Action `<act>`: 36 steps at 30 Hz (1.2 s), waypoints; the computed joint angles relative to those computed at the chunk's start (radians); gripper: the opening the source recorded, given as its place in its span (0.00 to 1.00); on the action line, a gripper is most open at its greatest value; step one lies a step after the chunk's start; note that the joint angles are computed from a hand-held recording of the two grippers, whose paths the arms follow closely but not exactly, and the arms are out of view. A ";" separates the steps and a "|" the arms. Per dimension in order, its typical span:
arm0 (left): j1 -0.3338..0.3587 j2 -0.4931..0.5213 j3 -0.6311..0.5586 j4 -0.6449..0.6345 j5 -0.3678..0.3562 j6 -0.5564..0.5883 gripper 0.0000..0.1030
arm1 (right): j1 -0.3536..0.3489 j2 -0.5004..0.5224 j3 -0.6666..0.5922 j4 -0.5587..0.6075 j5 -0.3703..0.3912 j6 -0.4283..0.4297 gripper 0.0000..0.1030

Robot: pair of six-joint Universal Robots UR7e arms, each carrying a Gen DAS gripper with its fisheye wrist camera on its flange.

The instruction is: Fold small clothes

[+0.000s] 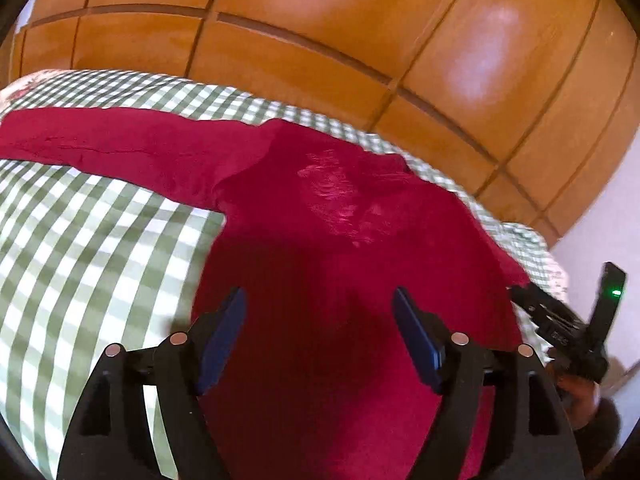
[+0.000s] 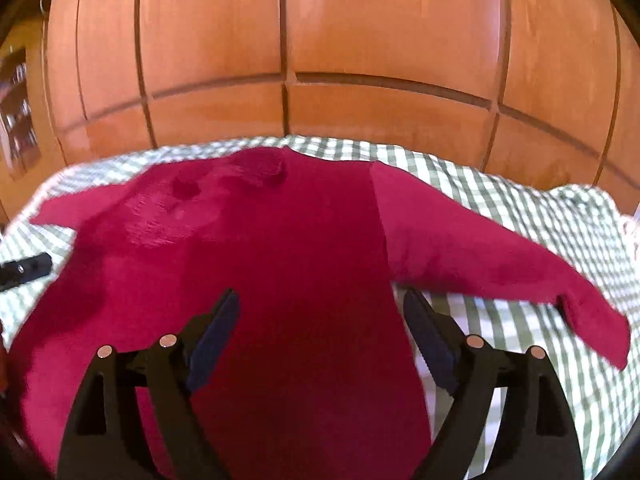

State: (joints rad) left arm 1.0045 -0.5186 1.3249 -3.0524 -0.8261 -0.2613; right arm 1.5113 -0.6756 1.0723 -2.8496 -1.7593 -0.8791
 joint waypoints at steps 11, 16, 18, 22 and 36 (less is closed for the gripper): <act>0.042 0.021 0.027 -0.128 -0.063 0.002 0.81 | -0.029 0.088 -0.148 0.123 -0.120 0.113 0.95; 0.041 -0.003 0.064 -0.278 -0.069 -0.014 0.81 | -0.028 0.094 -0.152 0.115 -0.127 0.109 0.96; 0.053 -0.020 0.065 -0.314 -0.053 -0.039 0.81 | -0.025 0.096 -0.153 0.117 -0.126 0.114 0.96; 0.082 -0.054 0.047 -0.304 0.037 -0.096 0.76 | -0.025 0.096 -0.155 0.117 -0.128 0.113 0.96; 0.212 -0.072 -0.097 -0.302 0.169 -0.213 0.80 | -0.025 0.097 -0.160 0.126 -0.126 0.117 0.96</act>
